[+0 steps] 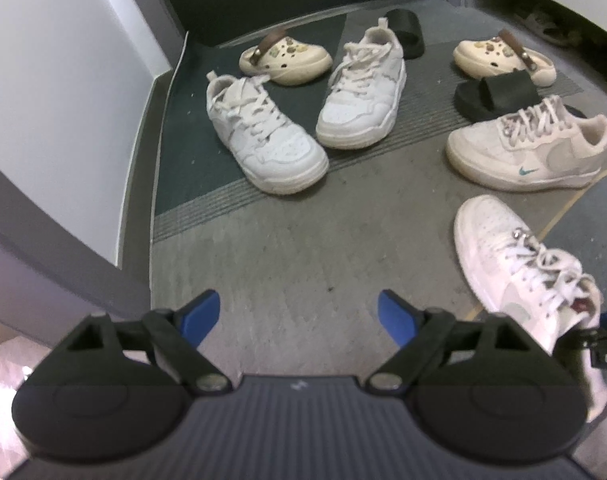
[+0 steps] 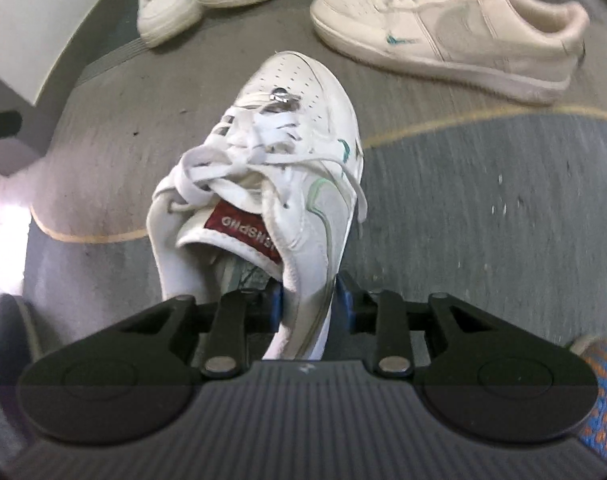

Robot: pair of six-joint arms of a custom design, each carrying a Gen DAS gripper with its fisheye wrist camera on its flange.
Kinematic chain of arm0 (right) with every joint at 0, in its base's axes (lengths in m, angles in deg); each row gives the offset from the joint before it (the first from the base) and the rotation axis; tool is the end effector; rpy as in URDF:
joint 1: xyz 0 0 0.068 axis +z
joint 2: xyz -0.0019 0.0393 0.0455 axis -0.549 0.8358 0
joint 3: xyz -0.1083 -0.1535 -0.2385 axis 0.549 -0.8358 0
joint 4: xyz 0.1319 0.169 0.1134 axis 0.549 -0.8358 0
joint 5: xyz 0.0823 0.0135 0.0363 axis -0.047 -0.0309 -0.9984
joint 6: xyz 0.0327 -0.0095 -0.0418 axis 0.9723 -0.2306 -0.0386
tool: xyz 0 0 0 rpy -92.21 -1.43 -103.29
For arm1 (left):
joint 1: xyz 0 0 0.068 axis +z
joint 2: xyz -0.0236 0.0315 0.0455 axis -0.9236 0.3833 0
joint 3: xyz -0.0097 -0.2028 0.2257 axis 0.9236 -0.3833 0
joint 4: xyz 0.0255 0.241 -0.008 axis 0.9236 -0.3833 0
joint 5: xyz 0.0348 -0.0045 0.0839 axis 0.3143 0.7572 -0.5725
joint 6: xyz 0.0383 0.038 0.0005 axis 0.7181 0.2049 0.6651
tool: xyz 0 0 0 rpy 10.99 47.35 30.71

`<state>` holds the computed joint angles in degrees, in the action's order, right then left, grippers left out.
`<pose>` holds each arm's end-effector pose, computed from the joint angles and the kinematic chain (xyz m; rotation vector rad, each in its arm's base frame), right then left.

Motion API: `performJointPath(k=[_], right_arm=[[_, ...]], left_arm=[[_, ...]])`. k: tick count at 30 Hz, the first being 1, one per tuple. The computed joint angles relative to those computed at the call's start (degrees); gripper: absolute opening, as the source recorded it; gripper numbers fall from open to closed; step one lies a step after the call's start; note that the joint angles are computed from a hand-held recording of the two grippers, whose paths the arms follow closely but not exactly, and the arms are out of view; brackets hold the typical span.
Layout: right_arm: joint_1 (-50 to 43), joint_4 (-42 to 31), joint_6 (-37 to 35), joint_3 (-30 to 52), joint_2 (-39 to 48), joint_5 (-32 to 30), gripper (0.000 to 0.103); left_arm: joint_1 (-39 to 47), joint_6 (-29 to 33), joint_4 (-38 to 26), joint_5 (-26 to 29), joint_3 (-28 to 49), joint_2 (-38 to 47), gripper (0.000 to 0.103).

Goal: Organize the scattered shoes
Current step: 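Carry the sneaker with the right gripper and set it down, open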

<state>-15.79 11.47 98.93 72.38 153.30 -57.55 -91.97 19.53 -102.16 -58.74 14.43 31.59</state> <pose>0.2321 0.0803 0.1185 -0.2337 2.8609 0.3707 0.2256 -0.0875 0.2334 0.1967 2.5744 0.3224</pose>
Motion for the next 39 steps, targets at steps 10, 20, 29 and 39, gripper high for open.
performJointPath(k=[10, 20, 29, 39], right_arm=[[-6.27, -30.05, -5.72, 19.37, -13.70, -2.81, 0.033], [-15.32, -62.01, -0.50, 52.92, -15.04, -4.06, 0.033], [-19.75, -70.02, -6.45, 66.41, -15.41, -4.01, 0.034], [-26.97, -61.97, -4.69, 62.36, -13.49, -8.48, 0.037]], left_arm=[[-4.39, -3.73, -7.82, 0.38, 9.48, 1.93, 0.089], [-11.38, -7.13, -19.24, 1.28, 28.11, 6.77, 0.092], [-19.21, -17.01, -33.12, 2.29, 43.37, 10.60, 0.096], [-28.14, -11.28, -22.75, 0.77, 32.66, 9.99, 0.096]])
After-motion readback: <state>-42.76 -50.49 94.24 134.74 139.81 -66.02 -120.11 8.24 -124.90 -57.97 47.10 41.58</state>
